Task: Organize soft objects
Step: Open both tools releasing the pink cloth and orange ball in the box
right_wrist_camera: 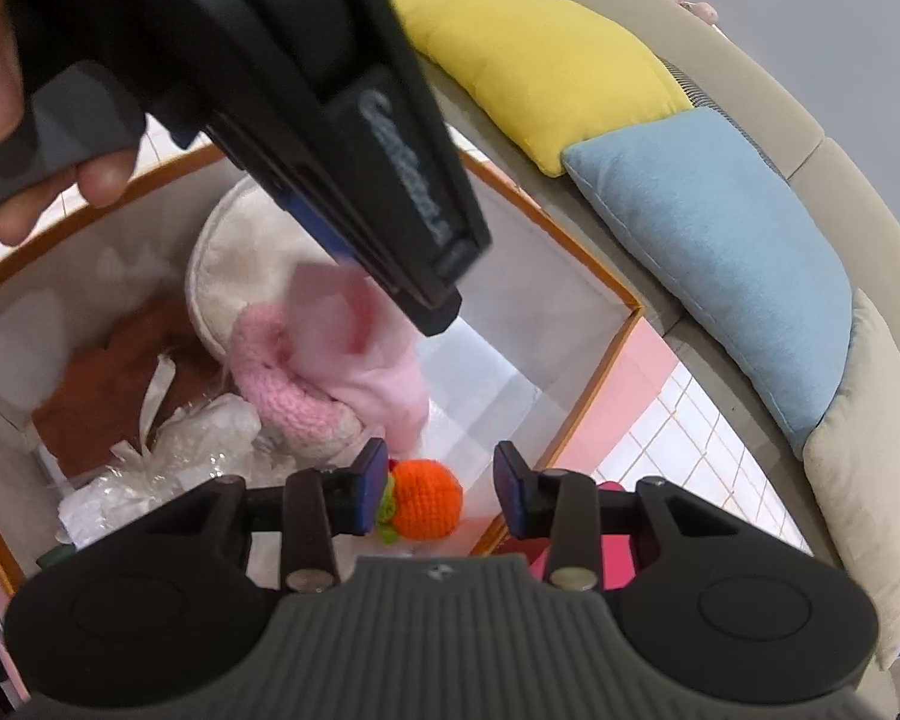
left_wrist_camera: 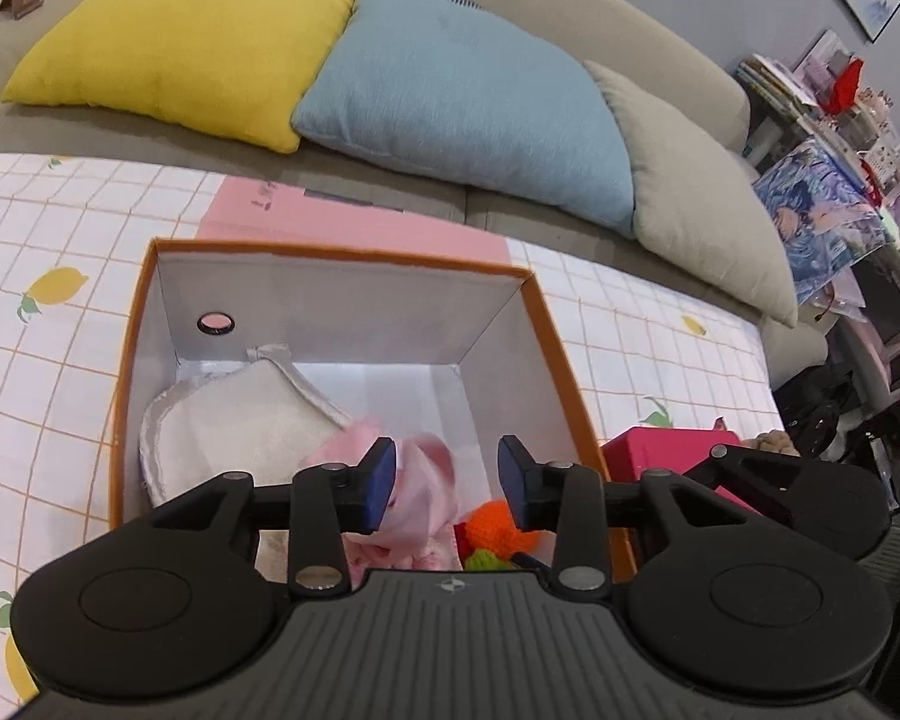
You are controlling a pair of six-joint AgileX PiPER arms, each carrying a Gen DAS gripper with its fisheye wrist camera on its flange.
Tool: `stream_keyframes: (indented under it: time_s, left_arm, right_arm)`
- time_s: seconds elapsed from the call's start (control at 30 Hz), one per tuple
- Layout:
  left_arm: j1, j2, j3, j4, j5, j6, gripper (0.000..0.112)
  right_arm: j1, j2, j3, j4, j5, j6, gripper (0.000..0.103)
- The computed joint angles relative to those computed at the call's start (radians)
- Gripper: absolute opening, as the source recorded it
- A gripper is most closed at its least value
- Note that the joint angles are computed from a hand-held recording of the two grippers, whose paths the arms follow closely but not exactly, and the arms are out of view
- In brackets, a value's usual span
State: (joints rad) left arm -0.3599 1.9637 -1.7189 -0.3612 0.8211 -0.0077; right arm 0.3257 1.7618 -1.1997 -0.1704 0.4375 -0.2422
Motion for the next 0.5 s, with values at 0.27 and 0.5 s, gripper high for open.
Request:
stream_keyframes:
  time_s: [0.27,0.5]
  left_arm:
    - [-0.007,-0.115,0.109,0.013,-0.044,-0.002,0.042]
    - [-0.039,-0.257,0.264,-0.008,-0.13,0.043,0.042]
  right_arm:
    - [-0.064,-0.097,0.081,0.159,-0.048,-0.113,0.041]
    - [-0.142,-0.29,0.233,0.418,-0.1,-0.215,0.043]
